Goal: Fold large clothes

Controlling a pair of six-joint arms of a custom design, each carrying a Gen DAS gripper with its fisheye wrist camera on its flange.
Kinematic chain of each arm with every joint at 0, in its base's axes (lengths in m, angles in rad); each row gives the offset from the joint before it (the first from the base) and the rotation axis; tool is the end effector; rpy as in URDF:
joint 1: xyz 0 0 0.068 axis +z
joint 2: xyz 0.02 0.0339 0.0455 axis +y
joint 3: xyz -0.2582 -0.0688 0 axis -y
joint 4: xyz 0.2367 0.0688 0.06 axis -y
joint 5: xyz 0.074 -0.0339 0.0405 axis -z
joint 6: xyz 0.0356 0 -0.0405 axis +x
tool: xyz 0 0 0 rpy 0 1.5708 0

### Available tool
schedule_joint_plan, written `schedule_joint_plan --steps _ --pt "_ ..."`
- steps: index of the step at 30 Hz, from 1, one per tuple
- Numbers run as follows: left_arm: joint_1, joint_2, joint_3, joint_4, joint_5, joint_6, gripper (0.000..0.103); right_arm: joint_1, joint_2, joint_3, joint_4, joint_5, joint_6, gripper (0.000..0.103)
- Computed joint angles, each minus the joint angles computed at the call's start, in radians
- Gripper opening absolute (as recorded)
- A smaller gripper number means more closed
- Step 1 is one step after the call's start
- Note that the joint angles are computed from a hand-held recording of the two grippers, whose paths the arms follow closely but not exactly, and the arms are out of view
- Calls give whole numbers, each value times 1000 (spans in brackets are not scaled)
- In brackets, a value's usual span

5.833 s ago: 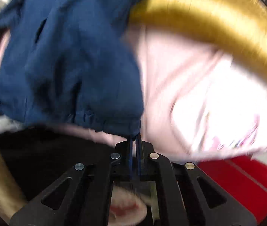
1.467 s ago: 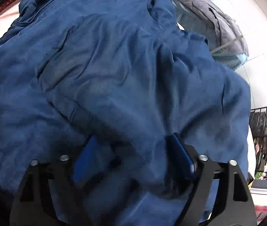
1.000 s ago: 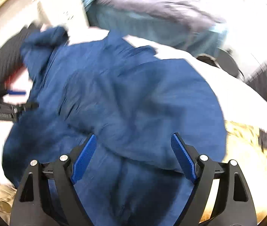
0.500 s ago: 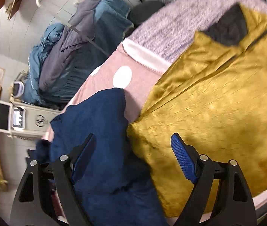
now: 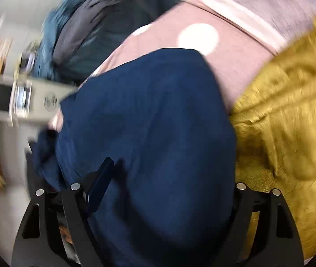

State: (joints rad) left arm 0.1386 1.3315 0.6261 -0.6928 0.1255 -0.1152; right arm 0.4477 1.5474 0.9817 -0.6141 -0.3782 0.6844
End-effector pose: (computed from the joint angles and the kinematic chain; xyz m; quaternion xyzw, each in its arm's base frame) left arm 0.1954 0.0228 0.1489 -0.1205 0.9870 -0.0615 0.0867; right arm 0.2528 0.1360 0.1964 0.0775 0.9610 0.2580 0.0621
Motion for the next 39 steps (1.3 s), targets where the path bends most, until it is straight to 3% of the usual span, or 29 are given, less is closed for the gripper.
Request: schedule_joint_plan --steps 3,7,10,12,17,18,19,22,25,29,33,36,39 --pt "215 -109 -8 -73 -19 100 11 14 -48 -13 -11 17 6 81" --pt "518 -72 -12 -103 5 292 11 -23 -95 -100 65 -21 77 87" --pt "572 -48 -31 -78 20 347 11 -44 -52 -140 157 -65 143 87" --pt "533 -60 -40 -69 -6 315 12 -38 -11 -145 233 -91 181 87" --pt "340 -96 -51 -70 -87 158 12 8 96 -76 327 18 227 87" --pt "295 -103 -51 -73 -105 130 12 11 130 -60 344 16 239 83" --pt "271 -108 -51 -77 -117 120 12 15 164 -43 364 -1 248 65" --pt "240 -96 -31 -91 -122 95 12 40 181 6 319 -1 212 27" --pt "234 -88 12 -124 -83 93 12 81 99 49 197 120 131 18" --pt "30 -97 84 -159 -114 12 12 104 -103 84 25 277 69 15" --pt "-211 -8 184 -140 -140 -98 12 91 -182 127 -74 335 -33 15" --pt "-318 110 250 -112 -166 -143 12 -2 -150 91 -56 243 -30 21" --pt "-338 186 282 -97 -180 -166 12 -40 -89 99 -139 317 12 36"
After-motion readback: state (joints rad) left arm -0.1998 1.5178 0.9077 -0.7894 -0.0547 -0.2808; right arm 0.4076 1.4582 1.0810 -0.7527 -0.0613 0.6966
